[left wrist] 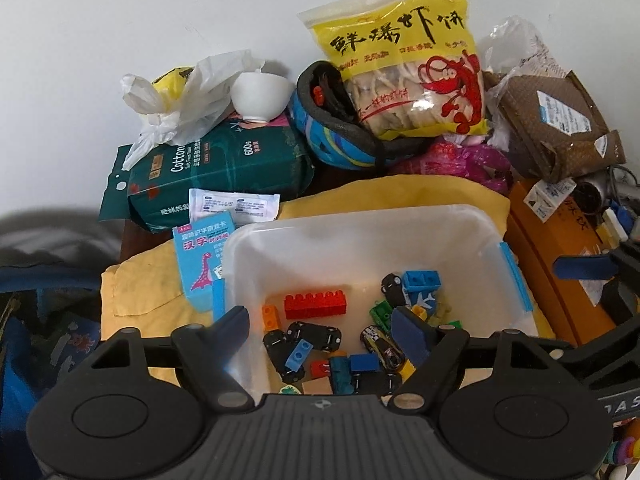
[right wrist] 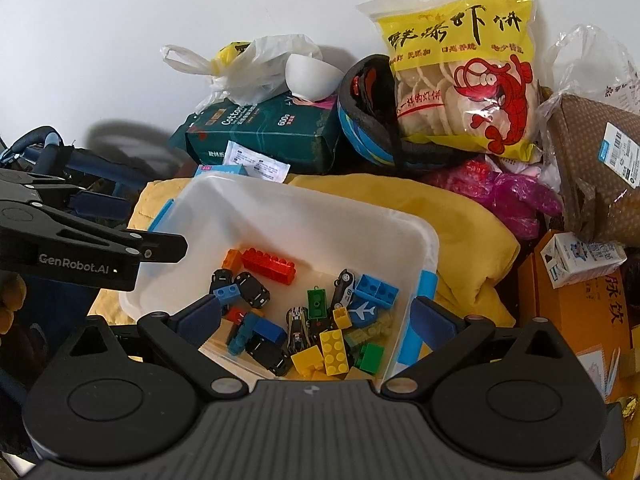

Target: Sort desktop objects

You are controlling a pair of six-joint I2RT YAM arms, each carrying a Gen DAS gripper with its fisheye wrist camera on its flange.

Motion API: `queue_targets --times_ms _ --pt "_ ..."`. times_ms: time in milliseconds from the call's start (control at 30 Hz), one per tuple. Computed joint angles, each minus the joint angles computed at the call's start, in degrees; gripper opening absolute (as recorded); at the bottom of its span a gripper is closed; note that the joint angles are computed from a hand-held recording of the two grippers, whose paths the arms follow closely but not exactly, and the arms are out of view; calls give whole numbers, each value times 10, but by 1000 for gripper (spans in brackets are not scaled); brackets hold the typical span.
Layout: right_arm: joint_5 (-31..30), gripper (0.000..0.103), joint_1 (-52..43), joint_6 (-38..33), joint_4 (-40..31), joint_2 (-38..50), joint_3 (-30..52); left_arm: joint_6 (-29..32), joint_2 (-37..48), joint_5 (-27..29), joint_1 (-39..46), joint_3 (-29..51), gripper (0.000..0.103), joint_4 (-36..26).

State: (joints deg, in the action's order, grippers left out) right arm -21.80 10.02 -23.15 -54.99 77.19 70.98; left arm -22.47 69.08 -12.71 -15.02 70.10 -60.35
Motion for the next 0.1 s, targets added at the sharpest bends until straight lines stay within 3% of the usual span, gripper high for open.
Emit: queue_targets --times_ms 100 --pt "2 103 3 3 2 -4 -9 2 1 0 2 0 83 -1"
